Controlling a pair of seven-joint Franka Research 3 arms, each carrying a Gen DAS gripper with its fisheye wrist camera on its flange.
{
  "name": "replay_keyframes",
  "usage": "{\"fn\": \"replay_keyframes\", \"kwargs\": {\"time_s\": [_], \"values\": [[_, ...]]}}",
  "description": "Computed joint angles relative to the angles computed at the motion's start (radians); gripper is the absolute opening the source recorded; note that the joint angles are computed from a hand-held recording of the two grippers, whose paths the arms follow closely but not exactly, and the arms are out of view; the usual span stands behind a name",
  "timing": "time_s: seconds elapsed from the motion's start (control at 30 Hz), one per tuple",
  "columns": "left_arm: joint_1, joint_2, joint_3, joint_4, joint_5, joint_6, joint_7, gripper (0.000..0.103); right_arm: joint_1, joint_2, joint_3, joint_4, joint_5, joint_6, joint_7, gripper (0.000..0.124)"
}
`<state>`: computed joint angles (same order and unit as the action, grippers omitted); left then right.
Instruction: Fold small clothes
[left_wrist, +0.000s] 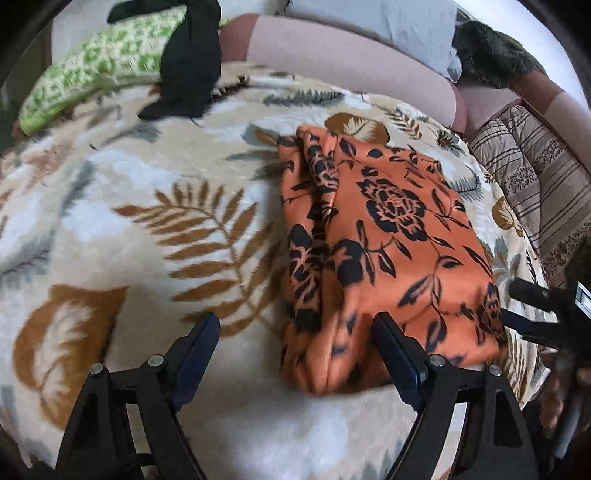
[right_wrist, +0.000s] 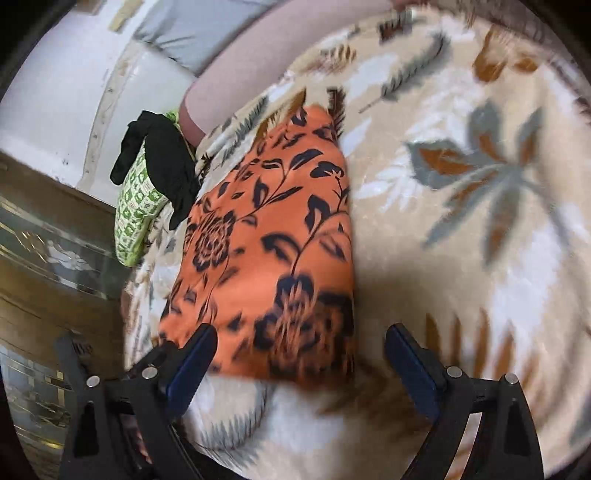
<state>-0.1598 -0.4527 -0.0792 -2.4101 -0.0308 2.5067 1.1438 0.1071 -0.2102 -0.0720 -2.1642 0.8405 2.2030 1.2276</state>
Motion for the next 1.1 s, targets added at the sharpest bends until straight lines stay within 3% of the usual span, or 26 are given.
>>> {"fn": "replay_keyframes", "kwargs": {"time_s": [0.07,0.13,0.17,0.2,0.27,0.3,0.37,0.43,0.5,0.57,0.7,0.77,0.83,0.9,0.97,1.0,1.03,1.1], "values": [[-0.018,0.033,0.025,0.008,-0.047,0.006,0.025,0.085,0.002,0.084,-0.001,0.066,0.002,-0.033,0.011,0.094],[-0.036,0.047,0.043,0.005,-0.102,0.016,0.067,0.074,0.002,0.133,0.009,0.110,0.013,-0.060,-0.003,0.094],[-0.044,0.047,0.045,0.003,-0.115,0.023,0.097,0.057,0.014,0.151,0.004,0.143,-0.002,-0.100,-0.028,0.067],[-0.052,0.046,0.047,0.007,-0.136,0.020,0.116,0.049,0.008,0.150,0.035,0.165,-0.088,-0.095,-0.009,0.054],[-0.040,0.039,0.022,0.015,-0.127,0.015,0.090,0.042,0.017,0.118,0.055,0.178,-0.183,-0.059,-0.019,0.039],[-0.047,0.038,0.023,0.016,-0.147,0.018,0.088,0.042,0.024,0.083,0.068,0.169,-0.241,-0.014,-0.036,0.039],[-0.055,0.053,0.014,0.018,-0.166,0.027,0.073,0.043,0.033,0.053,0.082,0.168,-0.349,0.031,-0.050,0.038],[-0.034,0.060,-0.013,0.008,-0.133,0.047,0.024,0.055,0.031,0.120,0.076,0.213,-0.402,0.002,-0.023,0.040],[-0.049,0.048,0.010,0.006,-0.156,0.039,0.045,0.060,0.020,0.169,0.054,0.222,-0.336,-0.043,-0.004,0.065],[-0.032,0.021,0.005,-0.001,-0.127,0.030,0.041,0.064,0.002,0.148,0.034,0.184,-0.214,-0.057,-0.015,0.075],[0.009,0.003,-0.031,0.011,-0.009,0.042,0.004,0.064,0.000,0.040,0.023,0.099,-0.093,0.033,-0.070,0.075],[0.031,0.020,-0.062,0.022,0.064,0.012,-0.034,0.064,0.014,-0.007,0.002,0.069,0.019,0.020,-0.122,0.075],[0.026,0.034,-0.054,0.029,0.073,-0.004,-0.051,0.068,0.032,-0.038,0.003,0.039,0.062,0.022,-0.168,0.079],[0.035,0.019,-0.062,0.035,0.103,-0.031,-0.090,0.071,0.037,-0.018,0.027,0.033,-0.019,0.015,-0.136,0.090],[0.030,0.003,-0.065,0.046,0.125,-0.053,-0.099,0.071,0.021,0.032,0.083,0.057,-0.260,0.011,0.042,0.090],[0.030,-0.013,-0.068,0.047,0.142,-0.059,-0.100,0.072,0.020,0.033,0.090,0.062,-0.313,0.006,0.092,0.090],[0.037,-0.034,-0.075,0.043,0.167,-0.055,-0.115,0.073,0.051,0.017,0.063,0.054,-0.296,0.014,0.088,0.090],[0.056,-0.067,-0.096,0.039,0.217,-0.056,-0.165,0.079,0.055,-0.042,0.070,0.022,-0.223,0.083,0.027,0.090]]}}
